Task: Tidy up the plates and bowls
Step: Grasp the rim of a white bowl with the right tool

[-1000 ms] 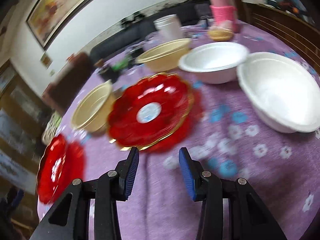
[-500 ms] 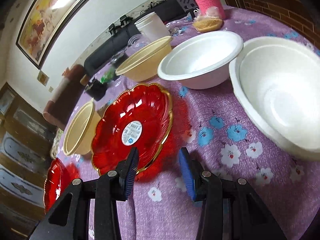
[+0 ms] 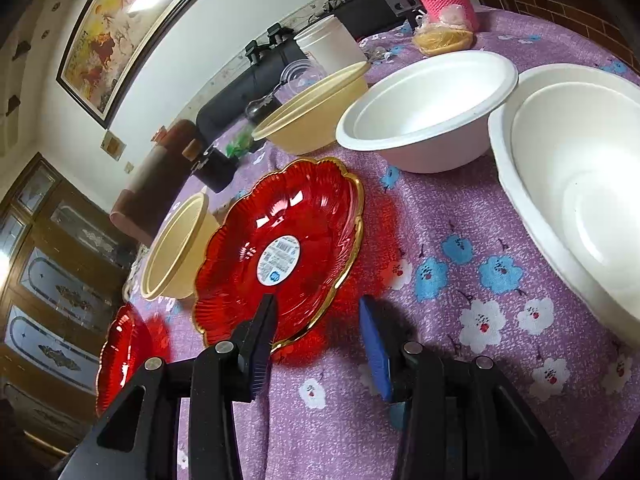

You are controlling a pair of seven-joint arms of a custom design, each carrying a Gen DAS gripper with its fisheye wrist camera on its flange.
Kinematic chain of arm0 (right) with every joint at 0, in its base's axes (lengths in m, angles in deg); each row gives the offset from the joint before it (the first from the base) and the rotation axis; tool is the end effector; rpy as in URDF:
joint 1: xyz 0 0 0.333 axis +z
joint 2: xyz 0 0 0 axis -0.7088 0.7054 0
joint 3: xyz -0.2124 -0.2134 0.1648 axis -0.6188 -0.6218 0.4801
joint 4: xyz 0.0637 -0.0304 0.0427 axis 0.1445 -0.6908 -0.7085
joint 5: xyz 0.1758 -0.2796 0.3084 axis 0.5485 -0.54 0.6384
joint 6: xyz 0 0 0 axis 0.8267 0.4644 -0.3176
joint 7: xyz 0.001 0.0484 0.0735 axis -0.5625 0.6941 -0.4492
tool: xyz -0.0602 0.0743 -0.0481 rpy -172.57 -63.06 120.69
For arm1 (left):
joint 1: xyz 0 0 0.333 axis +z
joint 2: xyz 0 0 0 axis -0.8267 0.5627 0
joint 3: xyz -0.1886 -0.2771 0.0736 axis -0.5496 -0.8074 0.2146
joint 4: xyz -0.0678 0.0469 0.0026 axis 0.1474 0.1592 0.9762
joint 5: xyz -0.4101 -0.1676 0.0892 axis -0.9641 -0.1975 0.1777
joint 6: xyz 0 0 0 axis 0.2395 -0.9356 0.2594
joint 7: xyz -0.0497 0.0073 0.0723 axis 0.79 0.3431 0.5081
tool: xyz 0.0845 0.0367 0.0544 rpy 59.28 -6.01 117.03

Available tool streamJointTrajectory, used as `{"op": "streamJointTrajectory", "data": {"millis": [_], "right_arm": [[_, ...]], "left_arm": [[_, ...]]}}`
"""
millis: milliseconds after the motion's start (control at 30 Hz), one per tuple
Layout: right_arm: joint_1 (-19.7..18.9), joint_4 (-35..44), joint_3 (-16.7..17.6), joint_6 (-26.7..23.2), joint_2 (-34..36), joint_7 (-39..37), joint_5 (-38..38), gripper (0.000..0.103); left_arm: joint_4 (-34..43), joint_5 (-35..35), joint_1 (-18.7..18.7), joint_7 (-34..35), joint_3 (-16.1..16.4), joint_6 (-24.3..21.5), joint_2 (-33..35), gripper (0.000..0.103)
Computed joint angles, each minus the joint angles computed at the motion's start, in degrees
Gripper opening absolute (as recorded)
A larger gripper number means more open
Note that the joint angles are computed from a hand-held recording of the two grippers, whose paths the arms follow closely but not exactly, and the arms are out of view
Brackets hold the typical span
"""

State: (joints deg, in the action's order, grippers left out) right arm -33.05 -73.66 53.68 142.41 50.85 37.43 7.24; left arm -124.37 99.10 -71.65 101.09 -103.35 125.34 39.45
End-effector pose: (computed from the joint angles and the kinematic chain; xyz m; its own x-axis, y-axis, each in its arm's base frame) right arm 0.4767 0.0620 0.3280 0.1220 -0.8111 -0.5721 -0.8095 0.2522 -0.5301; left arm 0.3246 -0.2046 0.3922 0.0631 -0.9774 0.2016 -0.7756 -0.1752 -0.6065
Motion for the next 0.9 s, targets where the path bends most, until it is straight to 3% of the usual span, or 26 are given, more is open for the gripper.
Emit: {"op": "streamJointTrajectory", "data": {"millis": [200, 267, 333, 433, 500, 567, 633, 667, 800, 900], "right_arm": [[0.33, -2.56, -0.17, -2.18, -3.89, -3.06, 1.13, 0.047], [0.14, -4.63, -1.22, -5.18, -7.79, -2.69, 0.1, 0.047], [-0.64, -5.25, -2.59, -7.5, -10.8, 1.72, -4.36, 0.047], [-2.83, -2.67, -3.53, -5.02, -12.08, 9.4, -13.75, 0.047], [-4.03, 0.35, -2.42, 2.44, -9.9, 14.24, -20.21, 0.047], [-6.82, 4.02, -0.47, 6.83, -5.38, 24.1, -33.58, 0.047], [-10.08, 8.07, 0.41, 5.73, -0.46, 34.8, -46.21, 0.047], [-10.41, 9.71, -0.15, 4.85, 1.3, 37.26, -48.86, 0.047], [-10.5, 16.43, -2.66, -0.12, 8.15, 44.18, -57.56, 0.047], [-11.27, 20.36, -3.61, -5.02, 12.09, 45.61, -59.52, 0.047]], "left_arm": [[-0.01, -0.63, -2.17, 1.96, 1.41, -0.09, -0.44, 0.078], [-0.31, -0.74, -2.8, 3.39, 2.14, -0.71, -1.37, 0.078], [-0.64, -0.67, -2.75, 4.33, 2.12, -1.41, -2.39, 0.078], [-1.13, -1.34, -2.97, 5.39, 3.01, 0.41, -2.05, 0.078], [-0.8, -2.24, -3.8, 6.45, 4.14, 1.39, -0.65, 0.078], [0.73, -3.85, -6.2, 9.04, 6.78, 1.66, 1.83, 0.078], [2.63, -6.06, -9.11, 12.61, 9.89, 2.43, 4.01, 0.078], [4.11, -7.09, -10.16, 14.44, 11.04, 3.02, 5.31, 0.077], [8.95, -7.97, -7.73, 16.03, 8.22, 3.9, 9.37, 0.077], [13.26, -12.14, -12.22, 20.84, 12.67, 4.98, 14.62, 0.077]]}}
